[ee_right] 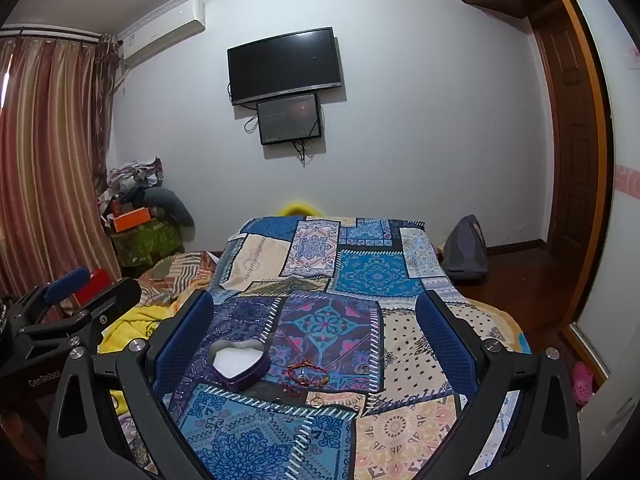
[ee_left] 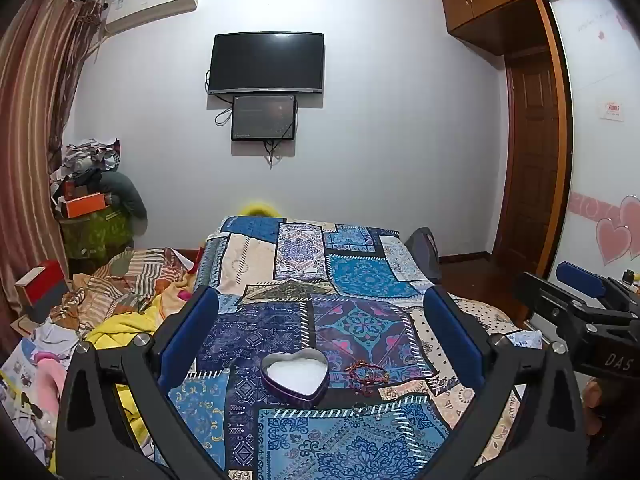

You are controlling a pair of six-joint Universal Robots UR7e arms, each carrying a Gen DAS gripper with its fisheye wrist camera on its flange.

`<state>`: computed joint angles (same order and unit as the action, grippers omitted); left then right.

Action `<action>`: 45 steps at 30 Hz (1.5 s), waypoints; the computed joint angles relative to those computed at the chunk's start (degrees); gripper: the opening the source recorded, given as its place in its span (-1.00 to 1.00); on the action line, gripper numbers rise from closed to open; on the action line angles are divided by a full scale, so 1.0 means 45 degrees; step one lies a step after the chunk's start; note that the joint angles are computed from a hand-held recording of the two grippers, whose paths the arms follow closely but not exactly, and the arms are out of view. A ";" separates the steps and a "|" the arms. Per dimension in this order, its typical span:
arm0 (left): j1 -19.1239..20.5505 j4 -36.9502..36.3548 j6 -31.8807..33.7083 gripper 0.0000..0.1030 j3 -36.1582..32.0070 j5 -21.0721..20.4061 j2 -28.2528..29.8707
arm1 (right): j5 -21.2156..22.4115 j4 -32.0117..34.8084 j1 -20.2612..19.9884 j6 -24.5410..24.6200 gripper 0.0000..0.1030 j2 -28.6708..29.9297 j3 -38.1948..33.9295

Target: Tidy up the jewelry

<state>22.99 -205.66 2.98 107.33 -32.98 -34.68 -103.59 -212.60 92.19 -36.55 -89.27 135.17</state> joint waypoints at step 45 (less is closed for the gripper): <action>0.1405 0.4013 -0.1739 1.00 -0.0960 -0.1522 0.0397 | -0.1053 0.1796 -0.1645 -0.0607 0.95 0.0057 -0.0451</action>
<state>29.31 -187.60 -4.84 103.01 -39.83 -32.90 -108.33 -204.51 84.79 -39.28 -89.01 133.14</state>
